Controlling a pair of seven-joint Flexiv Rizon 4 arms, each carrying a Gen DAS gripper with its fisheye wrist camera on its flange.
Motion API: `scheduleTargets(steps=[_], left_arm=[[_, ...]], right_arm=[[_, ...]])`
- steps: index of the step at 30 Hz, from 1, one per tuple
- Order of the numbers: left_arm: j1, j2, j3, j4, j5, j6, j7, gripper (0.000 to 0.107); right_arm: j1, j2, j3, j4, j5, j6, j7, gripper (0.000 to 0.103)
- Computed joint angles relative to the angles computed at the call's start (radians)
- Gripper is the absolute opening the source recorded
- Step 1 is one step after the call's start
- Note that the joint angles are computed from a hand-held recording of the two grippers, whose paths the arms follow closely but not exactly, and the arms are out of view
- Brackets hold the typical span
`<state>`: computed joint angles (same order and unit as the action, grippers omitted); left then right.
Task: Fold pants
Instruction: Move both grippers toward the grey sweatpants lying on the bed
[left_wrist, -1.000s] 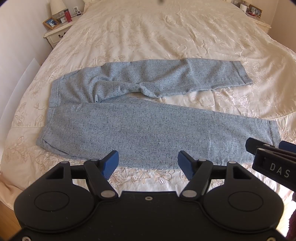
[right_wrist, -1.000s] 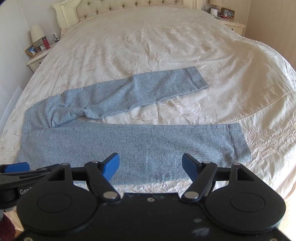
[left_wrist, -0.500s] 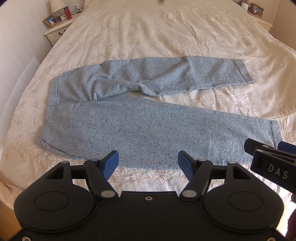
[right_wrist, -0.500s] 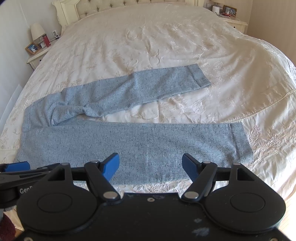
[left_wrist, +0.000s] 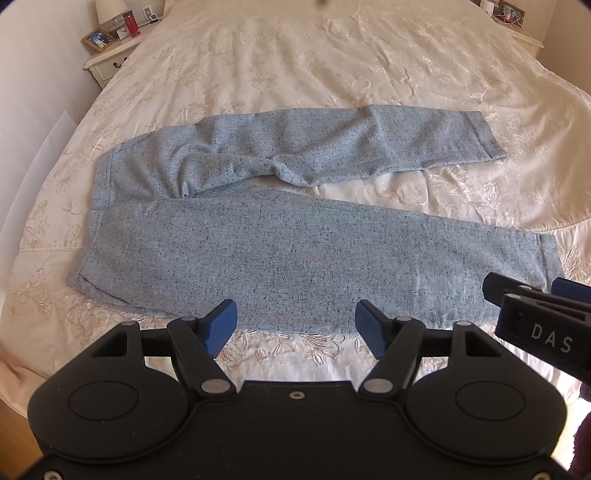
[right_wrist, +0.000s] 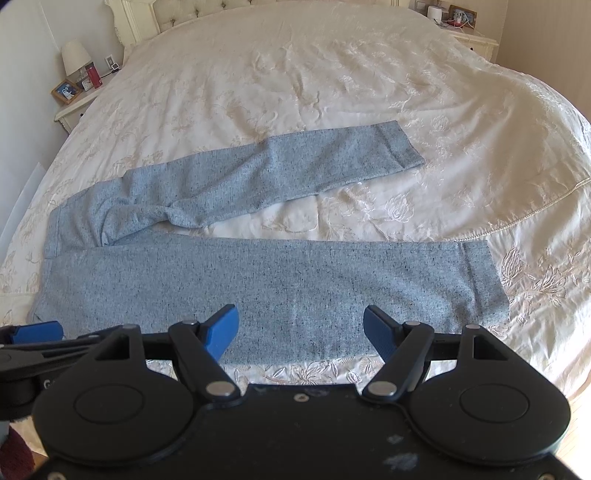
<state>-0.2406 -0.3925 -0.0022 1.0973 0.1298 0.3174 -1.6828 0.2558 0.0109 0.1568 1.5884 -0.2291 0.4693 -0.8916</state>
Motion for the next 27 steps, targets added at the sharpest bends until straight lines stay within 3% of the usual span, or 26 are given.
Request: scheduleTargets(steps=[27], left_arm=[[-0.024,-0.009,-0.004,-0.022,0.009,-0.032,-0.035,0.069]], right_arm=[[-0.016,0.005,-0.008,0.006,0.029,-0.01,-0.051,0.078]])
